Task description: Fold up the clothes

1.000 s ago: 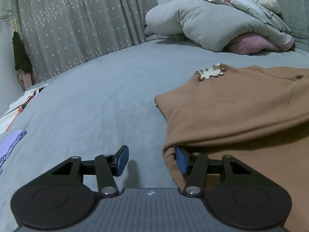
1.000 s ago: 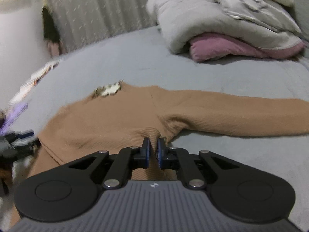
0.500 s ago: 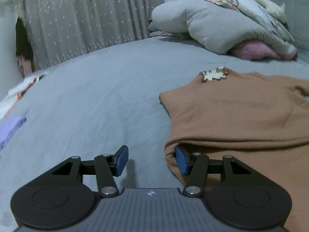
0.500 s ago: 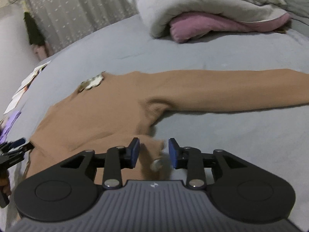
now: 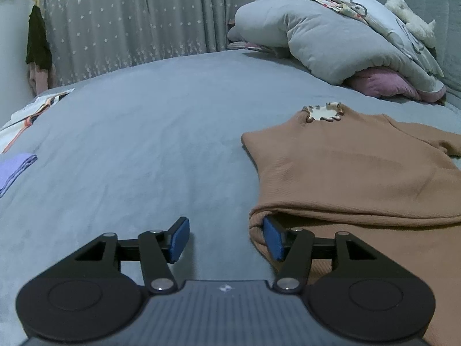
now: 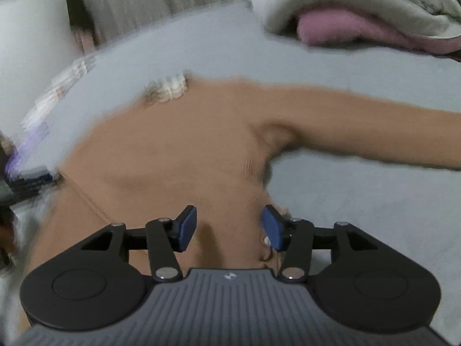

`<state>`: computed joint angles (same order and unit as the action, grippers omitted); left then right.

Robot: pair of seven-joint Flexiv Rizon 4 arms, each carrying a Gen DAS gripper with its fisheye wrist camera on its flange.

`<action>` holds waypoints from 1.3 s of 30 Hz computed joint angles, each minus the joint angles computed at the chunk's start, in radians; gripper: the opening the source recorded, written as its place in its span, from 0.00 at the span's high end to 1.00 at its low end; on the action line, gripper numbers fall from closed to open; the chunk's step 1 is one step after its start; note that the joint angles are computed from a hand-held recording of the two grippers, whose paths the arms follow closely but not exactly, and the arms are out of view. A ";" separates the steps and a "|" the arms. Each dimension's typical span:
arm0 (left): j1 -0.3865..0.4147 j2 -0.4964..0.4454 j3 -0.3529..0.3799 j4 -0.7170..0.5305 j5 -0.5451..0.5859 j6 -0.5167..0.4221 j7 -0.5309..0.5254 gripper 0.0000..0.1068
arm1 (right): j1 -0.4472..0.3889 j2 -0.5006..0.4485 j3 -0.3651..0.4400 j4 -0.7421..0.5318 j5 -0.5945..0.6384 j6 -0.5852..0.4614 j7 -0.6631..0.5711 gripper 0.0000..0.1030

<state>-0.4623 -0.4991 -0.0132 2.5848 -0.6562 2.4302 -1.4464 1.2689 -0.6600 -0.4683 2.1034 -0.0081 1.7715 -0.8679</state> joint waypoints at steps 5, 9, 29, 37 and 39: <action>-0.135 0.038 -0.005 0.005 -0.398 -0.046 0.103 0.48 | -0.079 0.045 0.074 0.020 -0.029 -0.019 0.013 0.40; -0.014 0.104 -0.019 0.085 -0.203 -0.042 -0.093 0.47 | -0.041 0.042 0.010 0.041 0.029 0.040 0.058 0.33; -0.057 0.140 -0.053 0.035 -0.182 -0.140 -0.209 0.09 | -0.416 -0.138 0.226 -0.075 0.784 0.451 0.291 0.17; -0.045 0.161 -0.028 0.049 -0.149 -0.149 -0.274 0.05 | -0.237 -0.241 -0.017 -0.087 0.742 0.332 0.299 0.82; -0.035 0.166 -0.029 0.052 -0.135 -0.159 -0.292 0.05 | -0.097 -0.282 -0.171 -0.096 0.853 0.259 0.202 0.94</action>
<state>-0.4973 -0.3335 -0.0419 2.6372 -0.7913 2.2711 -1.7388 1.1715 -0.9416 -0.6397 2.0074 0.8448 2.0309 -0.6656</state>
